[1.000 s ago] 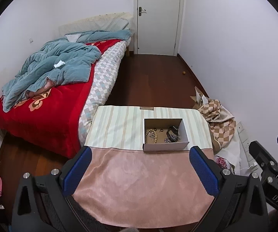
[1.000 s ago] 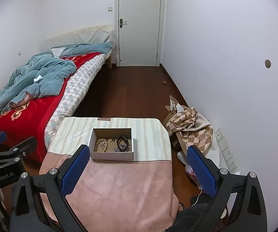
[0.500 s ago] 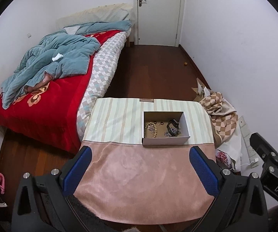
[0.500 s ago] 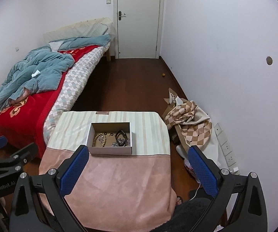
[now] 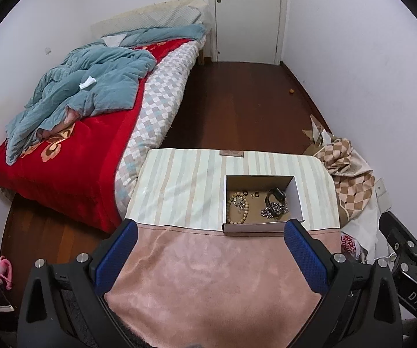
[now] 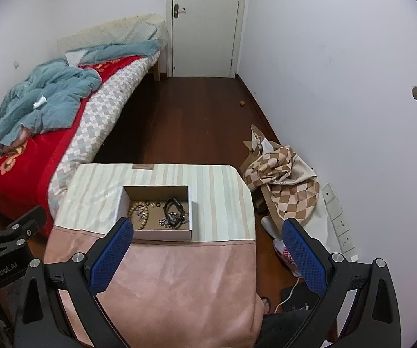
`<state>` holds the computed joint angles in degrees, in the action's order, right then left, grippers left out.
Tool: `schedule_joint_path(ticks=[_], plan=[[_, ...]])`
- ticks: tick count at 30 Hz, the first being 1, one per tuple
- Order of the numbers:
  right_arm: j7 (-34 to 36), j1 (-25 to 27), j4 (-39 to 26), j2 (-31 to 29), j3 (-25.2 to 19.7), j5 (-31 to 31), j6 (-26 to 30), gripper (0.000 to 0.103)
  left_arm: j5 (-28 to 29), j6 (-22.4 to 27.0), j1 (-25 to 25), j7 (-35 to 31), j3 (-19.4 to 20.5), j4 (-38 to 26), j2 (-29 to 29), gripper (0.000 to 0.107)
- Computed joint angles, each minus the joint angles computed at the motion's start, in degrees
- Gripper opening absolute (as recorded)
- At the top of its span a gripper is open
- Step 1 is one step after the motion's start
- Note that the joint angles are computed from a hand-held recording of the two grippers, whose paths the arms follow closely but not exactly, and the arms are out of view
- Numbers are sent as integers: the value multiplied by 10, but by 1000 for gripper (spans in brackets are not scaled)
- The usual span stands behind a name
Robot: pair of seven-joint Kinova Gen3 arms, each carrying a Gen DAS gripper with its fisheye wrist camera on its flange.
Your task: Organize jewelry
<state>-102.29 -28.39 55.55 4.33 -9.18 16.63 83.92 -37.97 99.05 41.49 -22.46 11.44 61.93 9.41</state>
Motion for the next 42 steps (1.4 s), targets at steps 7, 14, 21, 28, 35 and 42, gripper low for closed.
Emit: schedule_joint_path(ticks=[7,14,21,28,35,42], plan=[[-2,-3,4,24,8,1,-4,103,26,-18,-18,-13,-9,4,11,103],[4,-2,12,33,15,-1,-10,103,36,-22,-19,-17,-15,2,16,103],[7,0,16,35,17,-9,-12,103,35,-25,-21,-14,-15,8,12,103],[4,-4,24,29,14,-6,-15,103,31,-24,-20,-7,-12,14,8,103],[5,-3,25,26,12,-7,-16,103,26,-22,-19,-6,-10,15,8,103],[9,1,22,25,13,-12,-14,103,15,-11,-8,4,-9,8,14,103]])
